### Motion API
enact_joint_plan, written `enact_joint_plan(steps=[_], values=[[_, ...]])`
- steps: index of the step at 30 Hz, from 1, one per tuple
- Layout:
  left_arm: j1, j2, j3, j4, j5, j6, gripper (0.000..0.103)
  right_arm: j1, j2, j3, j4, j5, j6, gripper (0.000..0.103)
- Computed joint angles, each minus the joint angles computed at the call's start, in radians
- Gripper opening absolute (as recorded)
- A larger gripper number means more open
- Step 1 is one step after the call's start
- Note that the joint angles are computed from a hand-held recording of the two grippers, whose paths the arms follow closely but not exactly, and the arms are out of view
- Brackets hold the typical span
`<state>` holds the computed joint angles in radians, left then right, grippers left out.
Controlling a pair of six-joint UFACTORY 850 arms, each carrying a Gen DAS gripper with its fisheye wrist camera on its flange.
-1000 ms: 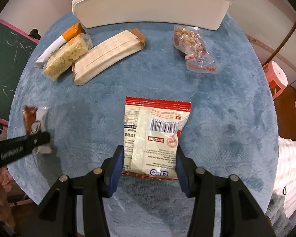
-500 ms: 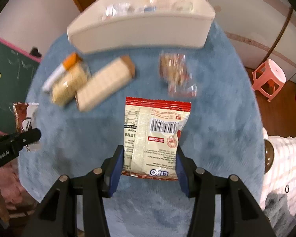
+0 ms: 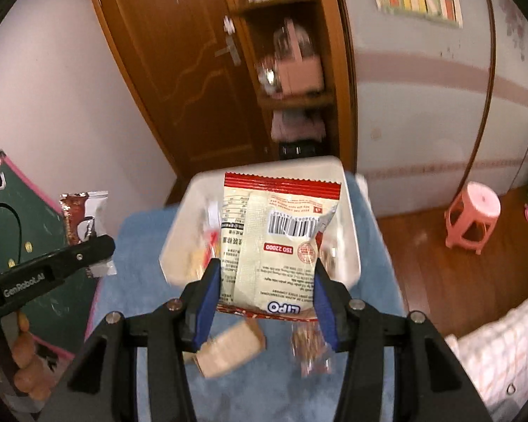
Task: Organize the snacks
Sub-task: 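Lift both held snacks and carry them over the white bin, then lower both snacks into the white bin and open both tools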
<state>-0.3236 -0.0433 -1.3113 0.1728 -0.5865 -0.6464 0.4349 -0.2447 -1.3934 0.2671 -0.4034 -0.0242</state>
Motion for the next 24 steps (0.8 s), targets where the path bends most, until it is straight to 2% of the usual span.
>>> enact_joint_plan(steps=[4,10,11,12,13,14,15,18,24], values=[[0.005,-0.042,-0.084,0.028,0.01,0.027,0.017,-0.002,-0.037,-0.097,-0.017,0.015,0.005,0.05],[0.0,-0.127,-0.204,0.123,-0.032,0.023,0.02,0.016,-0.127,-0.231,-0.162,0.002,0.131,0.05],[-0.001,-0.144,-0.223,0.142,-0.044,0.015,0.03,0.022,-0.139,-0.243,-0.194,-0.006,0.158,0.051],[-0.001,-0.156,-0.231,0.164,-0.05,-0.002,0.048,0.027,-0.158,-0.261,-0.224,-0.022,0.181,0.051],[-0.005,-0.159,-0.228,0.182,-0.05,-0.021,0.059,0.029,-0.18,-0.283,-0.228,-0.045,0.18,0.051],[-0.005,-0.165,-0.224,0.199,-0.053,-0.036,0.082,0.028,-0.202,-0.304,-0.21,-0.068,0.161,0.052],[-0.004,-0.172,-0.225,0.208,-0.058,-0.045,0.093,0.028,-0.221,-0.327,-0.205,-0.089,0.157,0.052],[0.004,-0.175,-0.211,0.219,-0.062,-0.057,0.093,0.022,-0.264,-0.364,-0.187,-0.157,0.168,0.053],[0.025,-0.15,-0.167,0.227,-0.075,-0.071,0.093,0.01,-0.242,-0.32,-0.12,-0.146,0.138,0.053]])
